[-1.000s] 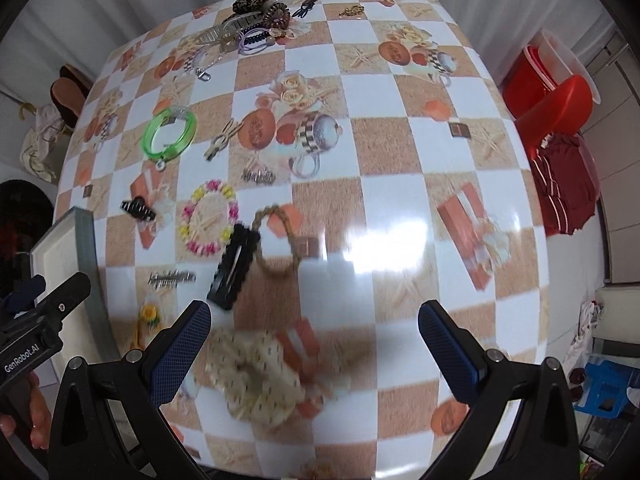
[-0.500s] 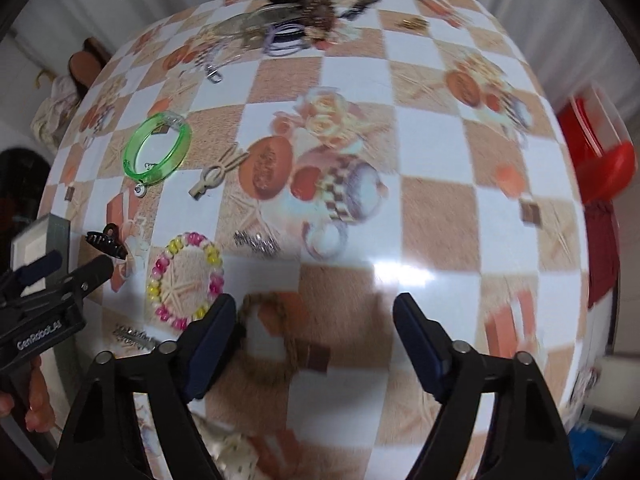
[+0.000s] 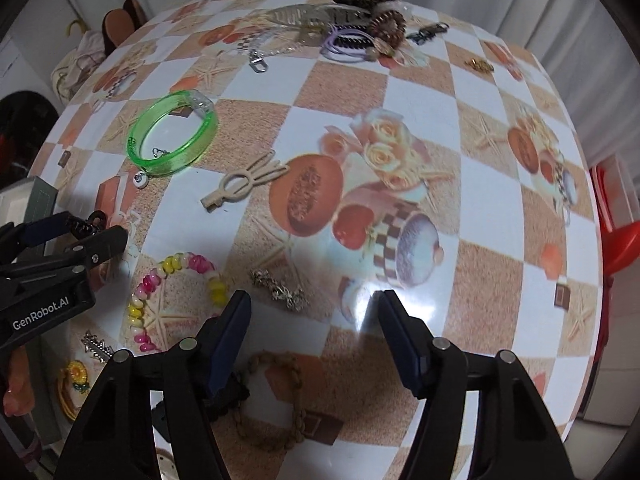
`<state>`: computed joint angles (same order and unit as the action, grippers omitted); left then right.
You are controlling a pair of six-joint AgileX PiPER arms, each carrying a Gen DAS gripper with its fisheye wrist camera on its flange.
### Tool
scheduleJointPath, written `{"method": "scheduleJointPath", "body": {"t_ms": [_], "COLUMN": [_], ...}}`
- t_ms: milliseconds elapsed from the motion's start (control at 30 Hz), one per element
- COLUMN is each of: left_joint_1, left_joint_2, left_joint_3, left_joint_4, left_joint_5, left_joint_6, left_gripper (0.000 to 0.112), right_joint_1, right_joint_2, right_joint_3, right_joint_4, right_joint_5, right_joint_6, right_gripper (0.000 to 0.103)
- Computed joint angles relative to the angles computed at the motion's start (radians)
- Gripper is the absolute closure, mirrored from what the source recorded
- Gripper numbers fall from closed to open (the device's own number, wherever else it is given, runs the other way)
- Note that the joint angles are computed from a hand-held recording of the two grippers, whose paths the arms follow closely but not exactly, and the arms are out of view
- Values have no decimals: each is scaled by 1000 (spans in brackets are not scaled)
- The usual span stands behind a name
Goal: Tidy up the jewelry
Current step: 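Grasp the black claw clip with the left tool while the right tool grasps the silver charm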
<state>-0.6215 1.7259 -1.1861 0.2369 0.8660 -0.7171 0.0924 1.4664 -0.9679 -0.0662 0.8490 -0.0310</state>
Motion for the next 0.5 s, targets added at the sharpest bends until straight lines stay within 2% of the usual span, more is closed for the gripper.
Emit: {"method": "scheduleJointPath", "body": {"t_ms": [33, 133, 167, 200, 267, 333, 500], "left_joint_1": [-1, -19, -22, -21, -22, -6, 1], "left_joint_2": [-3, -11, -12, -12, -21, -29, -74], "left_joint_3": [1, 1, 0, -2, 2, 7, 24], "left_joint_4": [-3, 4, 0, -4, -20, -44, -73], "left_joint_5": [-4, -9, -9, -7, -8, -19, -27], "left_joint_6": [7, 18, 27, 32, 40, 69, 97], "left_gripper": [44, 66, 72, 72, 72, 72, 73], "right_joint_1": [3, 10, 18, 19, 22, 3, -76], "right_joint_2": [-2, -10, -16, -20, -21, -29, -40], "right_joint_3": [2, 10, 15, 17, 14, 16, 14], "right_joint_4": [1, 15, 6, 15, 21, 44, 138], "right_joint_5": [-7, -21, -24, -26, -23, -17, -1], "right_joint_6": [-3, -22, -11, -14, 3, 6, -11], "right_gripper": [38, 49, 59, 65, 87, 90, 90]}}
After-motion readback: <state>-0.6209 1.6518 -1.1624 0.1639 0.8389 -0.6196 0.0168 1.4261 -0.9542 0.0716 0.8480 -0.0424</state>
